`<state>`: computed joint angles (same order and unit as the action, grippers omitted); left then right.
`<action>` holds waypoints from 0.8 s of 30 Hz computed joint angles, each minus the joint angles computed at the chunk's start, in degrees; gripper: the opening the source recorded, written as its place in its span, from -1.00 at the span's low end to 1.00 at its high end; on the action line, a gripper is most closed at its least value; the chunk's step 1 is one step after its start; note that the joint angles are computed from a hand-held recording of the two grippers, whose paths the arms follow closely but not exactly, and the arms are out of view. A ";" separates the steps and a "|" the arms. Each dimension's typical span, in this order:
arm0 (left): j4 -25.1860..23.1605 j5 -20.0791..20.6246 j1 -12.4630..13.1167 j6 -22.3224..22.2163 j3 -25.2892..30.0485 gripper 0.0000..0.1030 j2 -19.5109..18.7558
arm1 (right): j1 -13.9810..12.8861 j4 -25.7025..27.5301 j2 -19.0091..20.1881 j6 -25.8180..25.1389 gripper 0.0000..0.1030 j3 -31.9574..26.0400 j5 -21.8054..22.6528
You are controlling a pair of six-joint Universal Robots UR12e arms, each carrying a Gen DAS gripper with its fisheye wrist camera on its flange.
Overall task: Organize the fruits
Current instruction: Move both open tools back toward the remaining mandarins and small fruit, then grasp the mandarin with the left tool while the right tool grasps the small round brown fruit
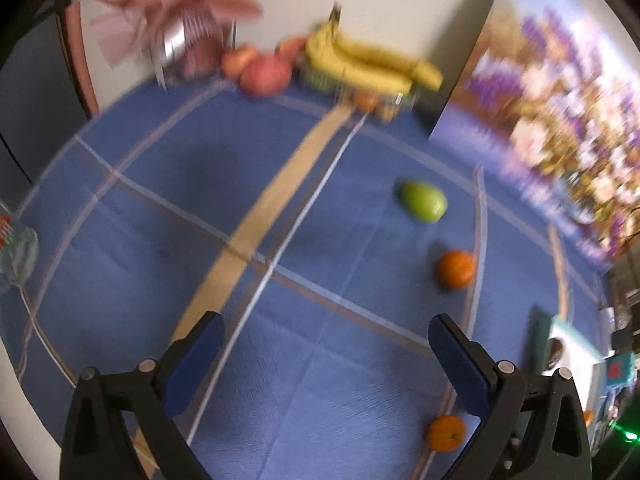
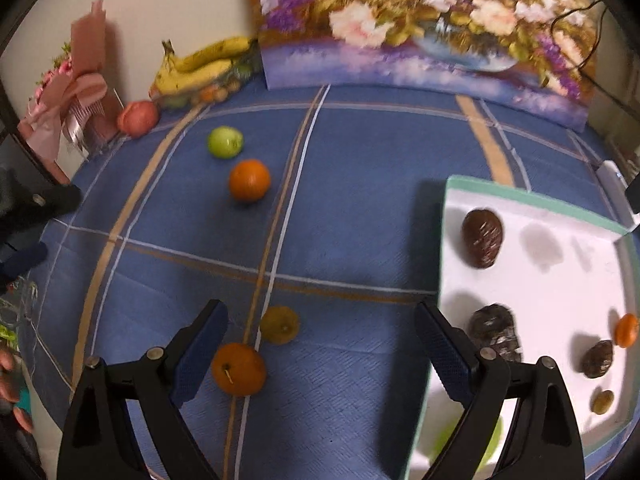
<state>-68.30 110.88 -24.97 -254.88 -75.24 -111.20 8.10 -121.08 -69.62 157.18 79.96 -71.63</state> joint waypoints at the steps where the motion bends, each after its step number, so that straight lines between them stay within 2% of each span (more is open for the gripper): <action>1: -0.49 -1.21 0.28 -0.23 0.02 1.00 -0.28 | 0.00 0.29 0.14 0.20 0.73 -0.08 0.00; 3: -1.16 -2.84 0.63 -0.84 -0.03 1.00 -0.75 | -0.09 0.53 0.21 0.49 0.53 -0.03 0.27; 7: 0.82 -5.78 1.20 -1.18 -0.87 1.00 -1.03 | -0.14 2.02 0.41 -0.07 0.39 -0.13 1.47; 9: 1.33 -6.63 1.29 -1.39 -0.96 1.00 -1.18 | 0.08 2.61 0.48 -0.94 0.20 -0.16 1.72; 13: 1.53 -6.55 1.23 -1.66 -0.71 1.00 -1.30 | 0.28 4.51 0.79 -1.80 0.03 -0.53 3.68; 16: 1.94 -6.43 1.27 -1.71 -0.79 1.00 -1.13 | 0.49 4.66 0.95 -1.54 -0.02 -0.54 4.26; 24: 1.65 -6.29 1.14 -0.18 -0.01 1.00 -1.49 | 0.51 5.45 1.59 0.31 -0.42 -0.73 5.06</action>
<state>-66.65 104.58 -23.84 -255.07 -75.26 -112.70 8.61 -115.63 -68.03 157.49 79.23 -66.57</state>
